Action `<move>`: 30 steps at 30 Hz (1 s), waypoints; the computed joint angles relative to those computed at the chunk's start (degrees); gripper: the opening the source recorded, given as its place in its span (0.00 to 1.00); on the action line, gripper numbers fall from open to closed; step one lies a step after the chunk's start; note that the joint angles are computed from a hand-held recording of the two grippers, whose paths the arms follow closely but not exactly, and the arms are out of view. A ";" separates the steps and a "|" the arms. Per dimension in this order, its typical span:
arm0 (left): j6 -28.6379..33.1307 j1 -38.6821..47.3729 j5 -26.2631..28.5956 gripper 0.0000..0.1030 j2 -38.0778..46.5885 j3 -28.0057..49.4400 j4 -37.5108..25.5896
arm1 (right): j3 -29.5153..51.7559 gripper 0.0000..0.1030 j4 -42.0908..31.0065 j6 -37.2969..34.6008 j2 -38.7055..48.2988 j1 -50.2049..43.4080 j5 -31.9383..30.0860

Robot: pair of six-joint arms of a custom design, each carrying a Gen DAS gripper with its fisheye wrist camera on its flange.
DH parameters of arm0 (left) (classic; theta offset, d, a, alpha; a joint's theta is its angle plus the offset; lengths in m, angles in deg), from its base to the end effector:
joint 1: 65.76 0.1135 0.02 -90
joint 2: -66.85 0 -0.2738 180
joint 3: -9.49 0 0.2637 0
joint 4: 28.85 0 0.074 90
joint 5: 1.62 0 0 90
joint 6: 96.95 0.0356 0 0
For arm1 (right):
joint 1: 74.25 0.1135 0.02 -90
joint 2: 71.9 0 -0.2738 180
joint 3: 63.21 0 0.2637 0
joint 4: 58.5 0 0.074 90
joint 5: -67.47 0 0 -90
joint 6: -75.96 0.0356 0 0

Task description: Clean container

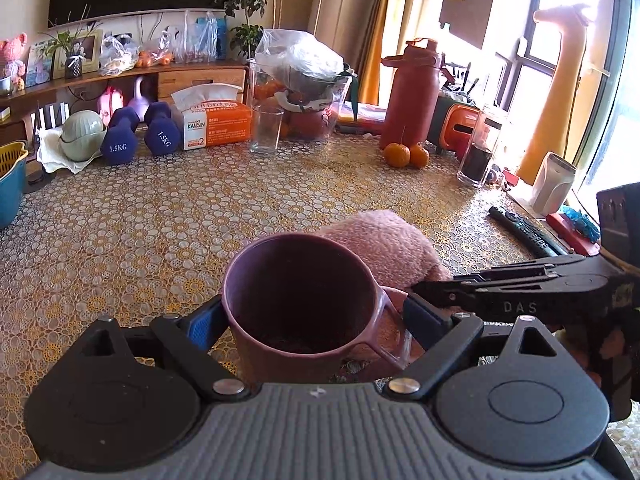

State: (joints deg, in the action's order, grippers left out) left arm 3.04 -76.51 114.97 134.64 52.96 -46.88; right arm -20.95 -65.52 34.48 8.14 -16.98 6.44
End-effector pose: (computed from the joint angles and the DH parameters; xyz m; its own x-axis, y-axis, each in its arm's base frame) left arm 0.2279 -0.0595 0.1871 -0.5665 0.2655 -0.7801 0.5991 0.7827 -0.1688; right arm 0.1527 0.2058 0.1475 -0.6645 0.1784 -0.7257 -0.0790 0.9489 0.3055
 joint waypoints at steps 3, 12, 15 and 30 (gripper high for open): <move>-1.27 -1.65 -2.87 0.91 -0.41 0.56 -0.80 | -2.08 0.15 1.15 2.43 -1.36 1.66 1.51; -7.32 -12.41 -19.70 0.95 -2.02 1.55 -2.40 | -6.75 0.15 6.14 9.42 -3.03 4.80 5.32; -9.88 -15.76 -25.18 0.95 -0.85 1.43 -1.02 | -6.73 0.15 6.07 9.39 -3.10 5.25 5.70; 2.82 -9.08 -11.29 0.83 -3.74 -2.83 3.72 | -6.63 0.15 3.60 5.34 -8.34 4.11 4.45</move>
State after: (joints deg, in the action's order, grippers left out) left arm 5.87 -85.59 103.68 130.90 50.13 -43.16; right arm -27.59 -61.92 39.82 -0.21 -12.87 10.89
